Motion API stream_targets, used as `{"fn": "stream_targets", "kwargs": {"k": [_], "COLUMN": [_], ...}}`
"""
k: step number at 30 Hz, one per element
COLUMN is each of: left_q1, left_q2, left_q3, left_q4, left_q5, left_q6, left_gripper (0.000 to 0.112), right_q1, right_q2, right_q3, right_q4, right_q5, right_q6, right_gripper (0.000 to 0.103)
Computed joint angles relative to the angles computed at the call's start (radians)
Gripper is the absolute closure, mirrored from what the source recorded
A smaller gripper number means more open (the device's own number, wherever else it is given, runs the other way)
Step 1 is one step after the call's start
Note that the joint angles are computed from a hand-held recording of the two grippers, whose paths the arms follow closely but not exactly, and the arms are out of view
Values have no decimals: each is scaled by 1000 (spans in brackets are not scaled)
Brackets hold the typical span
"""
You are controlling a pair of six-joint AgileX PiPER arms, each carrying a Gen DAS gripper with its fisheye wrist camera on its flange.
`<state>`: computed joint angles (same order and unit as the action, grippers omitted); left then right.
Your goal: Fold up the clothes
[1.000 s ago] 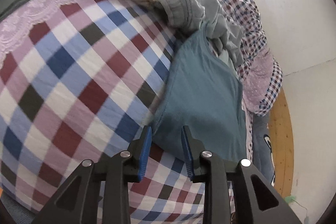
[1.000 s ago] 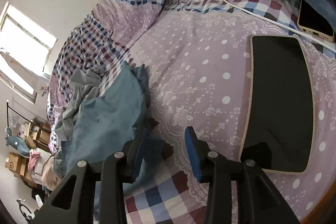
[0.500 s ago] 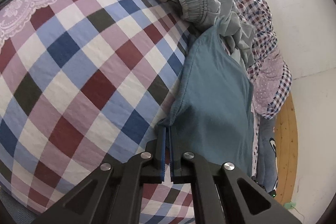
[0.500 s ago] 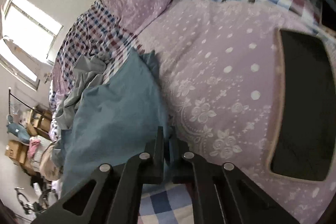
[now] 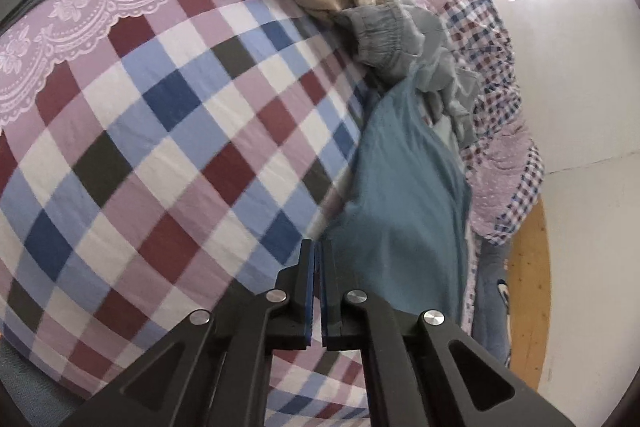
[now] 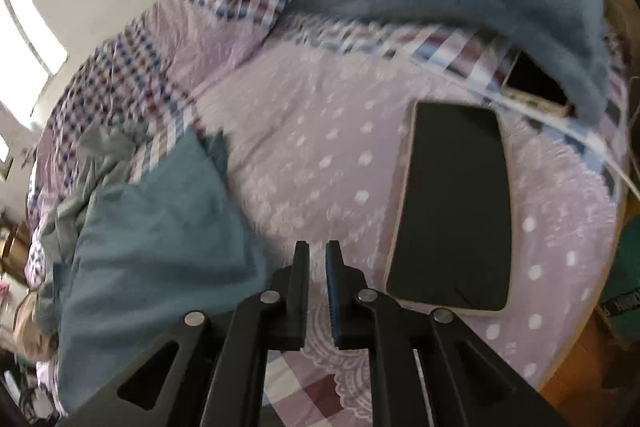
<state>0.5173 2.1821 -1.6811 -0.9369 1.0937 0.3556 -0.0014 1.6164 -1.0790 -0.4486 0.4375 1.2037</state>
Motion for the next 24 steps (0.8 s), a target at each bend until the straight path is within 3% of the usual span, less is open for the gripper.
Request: {"fn": "stream_targets", "kwargs": {"k": [1, 4, 5, 9, 15, 24], "left_q1": [-1, -3, -4, -34, -82, -104], "left_q2": [-7, -30, -34, -13, 10, 38], "left_q3": [14, 56, 67, 61, 58, 46], "left_q4": [-17, -72, -90, -103, -106, -159], "left_q5": [-9, -35, -41, -55, -90, -111], "left_q6": [16, 67, 80, 59, 40, 58], "left_gripper": [103, 64, 59, 56, 56, 56], "right_q1": [16, 108, 142, 296, 497, 730], "right_q2": [-8, -2, 5, 77, 258, 498], "right_q3": [2, -32, -49, -159, -400, -635], "right_q4": [-62, -266, -328, -487, -567, -804], "right_q5": [-3, 19, 32, 124, 227, 183], "right_q6": [65, 229, 272, 323, 218, -16], "right_gripper": [89, 71, 65, 59, 44, 20]}}
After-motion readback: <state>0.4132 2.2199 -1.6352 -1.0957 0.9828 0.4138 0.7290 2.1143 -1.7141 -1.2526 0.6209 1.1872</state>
